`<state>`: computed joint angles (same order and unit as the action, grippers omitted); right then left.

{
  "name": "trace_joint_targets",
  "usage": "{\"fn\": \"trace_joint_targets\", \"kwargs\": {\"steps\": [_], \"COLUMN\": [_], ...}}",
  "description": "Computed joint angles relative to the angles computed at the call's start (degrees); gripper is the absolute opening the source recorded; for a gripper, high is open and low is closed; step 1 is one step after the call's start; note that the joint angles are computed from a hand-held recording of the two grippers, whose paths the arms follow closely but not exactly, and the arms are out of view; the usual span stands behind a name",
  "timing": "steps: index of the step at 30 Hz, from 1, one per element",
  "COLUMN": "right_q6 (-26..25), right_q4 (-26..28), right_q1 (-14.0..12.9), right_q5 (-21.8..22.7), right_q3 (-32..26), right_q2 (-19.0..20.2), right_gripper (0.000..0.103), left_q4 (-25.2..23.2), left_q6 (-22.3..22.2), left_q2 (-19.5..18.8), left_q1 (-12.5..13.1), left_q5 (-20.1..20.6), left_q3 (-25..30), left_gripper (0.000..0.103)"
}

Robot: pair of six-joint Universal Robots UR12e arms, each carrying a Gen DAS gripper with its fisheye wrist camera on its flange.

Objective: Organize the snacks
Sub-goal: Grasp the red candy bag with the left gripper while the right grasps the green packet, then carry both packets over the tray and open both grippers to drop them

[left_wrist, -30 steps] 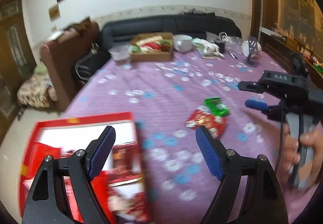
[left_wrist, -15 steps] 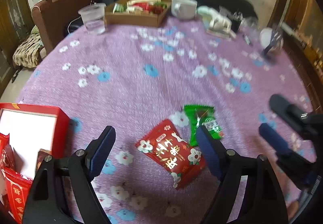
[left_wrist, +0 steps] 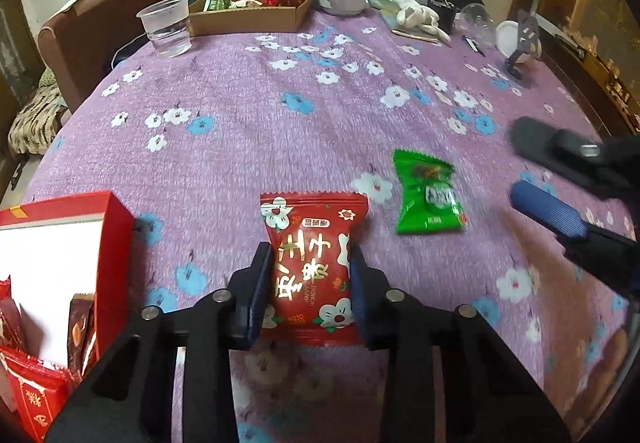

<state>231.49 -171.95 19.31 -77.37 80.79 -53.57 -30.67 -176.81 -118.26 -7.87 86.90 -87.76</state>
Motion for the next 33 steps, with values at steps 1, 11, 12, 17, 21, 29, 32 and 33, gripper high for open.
{"fn": "trace_joint_targets", "kwargs": {"steps": [1,11,12,17,21,29,32,33], "right_q6": [-2.6,-11.0,-11.7,-16.4,-22.2,-21.0,-16.0,-14.5], "right_q4": [2.5,12.8,13.8,18.7,24.0,26.4,24.1,23.1], "right_q1": [0.5,2.8,3.0,4.7,6.8,6.4,5.1,4.8], "right_q5": [-1.4,-8.2,-8.9,-15.6,-25.5,-26.2,-21.1,-20.1], "right_q3": [-1.0,-6.1,-6.7,-10.1,-13.5,-12.0,-8.7,-7.6], "right_q2": [0.2,2.3,2.5,4.1,5.8,4.2,2.1,1.4], "right_gripper": [0.058,0.058,0.058,0.056,0.038,0.028,0.028,0.028], "left_q4": [-0.1,6.3,7.6,13.6,14.2,16.6,16.7,16.5], "left_q6": [0.6,4.7,4.9,5.9,6.0,5.0,5.0,5.0], "left_q2": [0.7,9.3,10.3,14.1,15.6,17.7,18.5,18.6], "left_q1": [0.3,3.4,3.7,5.0,5.8,7.8,8.8,9.1], "left_q5": [-1.4,-8.4,-9.2,-10.2,-11.7,-12.3,-12.7,-12.8], "left_q3": [-0.9,-12.7,-14.0,-19.2,-21.0,-23.5,-24.8,-25.0], "left_gripper": [0.032,0.032,0.032,0.033,0.033,0.033,0.033,0.033]}}
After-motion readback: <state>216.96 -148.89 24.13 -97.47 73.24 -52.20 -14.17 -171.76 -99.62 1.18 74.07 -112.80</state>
